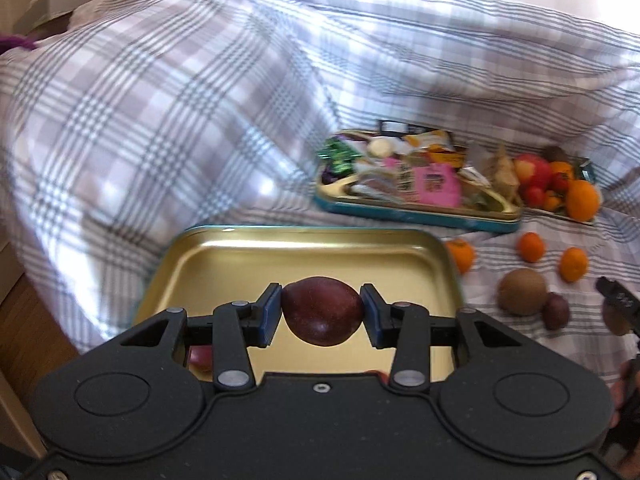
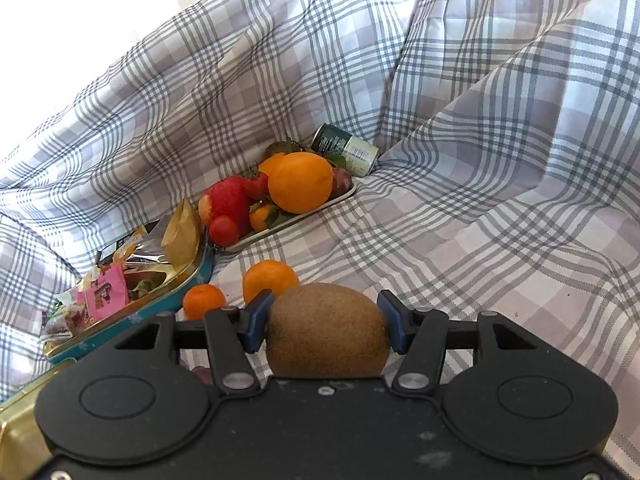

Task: Organize fruits
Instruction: 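Carry the plum over the gold tray with the left gripper while the right gripper lifts the kiwi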

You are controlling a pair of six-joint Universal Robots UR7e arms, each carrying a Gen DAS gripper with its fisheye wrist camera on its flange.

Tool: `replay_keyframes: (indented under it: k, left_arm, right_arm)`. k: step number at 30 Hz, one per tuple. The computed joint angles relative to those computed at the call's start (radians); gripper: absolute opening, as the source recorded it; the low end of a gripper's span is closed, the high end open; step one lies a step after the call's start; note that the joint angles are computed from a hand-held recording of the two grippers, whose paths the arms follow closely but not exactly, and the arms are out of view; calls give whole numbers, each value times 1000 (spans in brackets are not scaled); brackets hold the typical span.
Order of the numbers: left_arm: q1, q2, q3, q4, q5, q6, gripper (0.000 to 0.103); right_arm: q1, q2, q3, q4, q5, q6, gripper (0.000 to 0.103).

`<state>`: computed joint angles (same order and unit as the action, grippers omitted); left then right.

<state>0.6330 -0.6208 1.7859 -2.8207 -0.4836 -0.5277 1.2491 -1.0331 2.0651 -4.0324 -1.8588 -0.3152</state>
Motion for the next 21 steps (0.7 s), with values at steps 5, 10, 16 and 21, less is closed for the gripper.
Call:
replay_keyframes:
  k: [5, 10, 16, 21]
  left_arm:
    - [21, -37, 22, 94, 13, -101, 50]
    - [37, -69, 43, 145, 3, -158, 50]
    - [59, -83, 45, 158, -12, -156, 50]
    - [80, -81, 33, 153, -33, -134, 50]
  right_arm:
    - [11, 5, -12, 10, -39, 10, 59]
    - [27, 8, -25, 41, -80, -4, 59]
    - [82, 9, -15, 37, -122, -100, 59]
    - [146, -10, 32, 21, -78, -135, 59]
